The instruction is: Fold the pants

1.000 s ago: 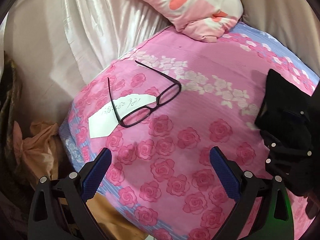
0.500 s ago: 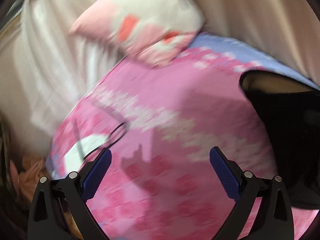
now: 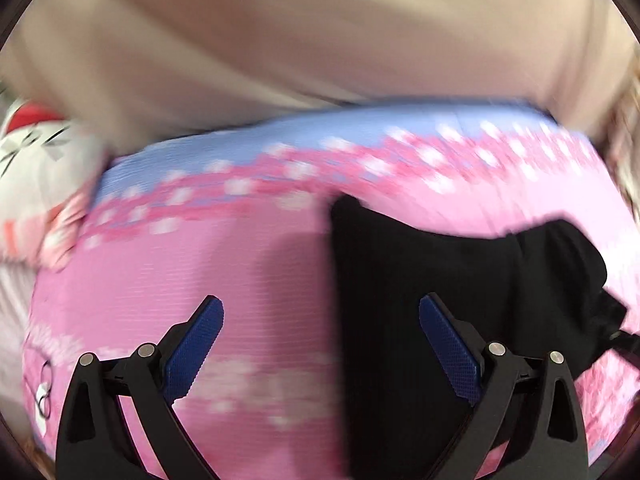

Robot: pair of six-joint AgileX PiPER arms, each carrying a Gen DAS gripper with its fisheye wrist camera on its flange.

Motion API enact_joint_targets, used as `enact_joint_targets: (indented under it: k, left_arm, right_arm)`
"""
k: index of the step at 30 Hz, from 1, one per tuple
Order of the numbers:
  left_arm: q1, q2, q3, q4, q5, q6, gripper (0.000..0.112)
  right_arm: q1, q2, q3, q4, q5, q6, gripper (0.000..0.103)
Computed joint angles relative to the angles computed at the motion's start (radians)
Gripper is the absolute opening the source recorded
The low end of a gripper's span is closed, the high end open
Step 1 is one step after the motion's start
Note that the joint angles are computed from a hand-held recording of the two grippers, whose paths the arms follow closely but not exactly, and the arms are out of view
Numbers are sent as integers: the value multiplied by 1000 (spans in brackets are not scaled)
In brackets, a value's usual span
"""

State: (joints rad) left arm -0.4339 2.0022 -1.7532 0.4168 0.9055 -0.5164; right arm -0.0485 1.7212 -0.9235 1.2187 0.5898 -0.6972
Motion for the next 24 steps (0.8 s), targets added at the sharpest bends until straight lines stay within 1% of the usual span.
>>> enact_joint_targets:
  k: [2,3,4,5,6,8,9,12,13,14,15,16,17,18,19,20,21,22,23,24]
  left_arm:
    - [-52,81,-74,16,42,-10,97]
    - [-76,125,-121,27,80,-15,97]
    - [-88,151,-146,27,95,-11,97]
    - [-103,173,-163,41,110,-26,97]
    - [-115,187,-169,79,125,-48,97]
    - [-123,189,-162,109,139,-63,98]
    - [-119,191,-171,103,147,-64,98]
    - [-90,194,-203,57,163,-62,98]
    - [-81,191,-208,45,165,-65,98]
    - [-70,195,-224,24,170,-57,98]
    - [-64,198,-231,13,173,-53,98]
    - [-61,205,-241,6,179,-51,98]
    - [-60,209,-240,4,179,-51,98]
    - [-62,213,-239,8,180,-56,98]
    - [-65,216,-238,12,181,-59,98]
    - [-63,212,-222,3,166,-55,98]
    - [-62,213,-222,-8,164,-47,98]
    - [-62,219,-231,-13,174,-44,98]
    - [-64,222,-236,-7,180,-48,98]
    - [-64,223,-238,-3,180,-53,98]
  right_arm:
    - [-57,74,47,196,89,-198,21]
    - [-99,104,60,265,167,-256,23]
    - [-119,117,65,293,206,-275,25]
    - [-131,117,60,281,228,-261,33]
    - [-147,93,52,230,231,-219,40]
    - [-154,13,48,112,171,-128,40]
    - [-140,-48,36,23,124,-68,40]
    - [-74,-152,-29,-126,28,-4,40]
    - [-52,-155,-68,-147,22,-7,40]
    - [-21,-138,-124,-185,27,18,40]
    - [12,-93,-208,-226,53,35,40]
    - [49,-45,-272,-245,59,38,39]
    - [77,11,-332,-264,62,32,37]
    - [110,99,-400,-306,51,37,37]
    - [104,146,-428,-375,63,79,37]
    - [103,206,-447,-403,45,101,27]
    - [72,258,-455,-392,62,111,23]
    - [39,269,-459,-343,94,99,19]
    - [21,258,-463,-333,112,126,19]
    - [31,240,-468,-364,96,173,23]
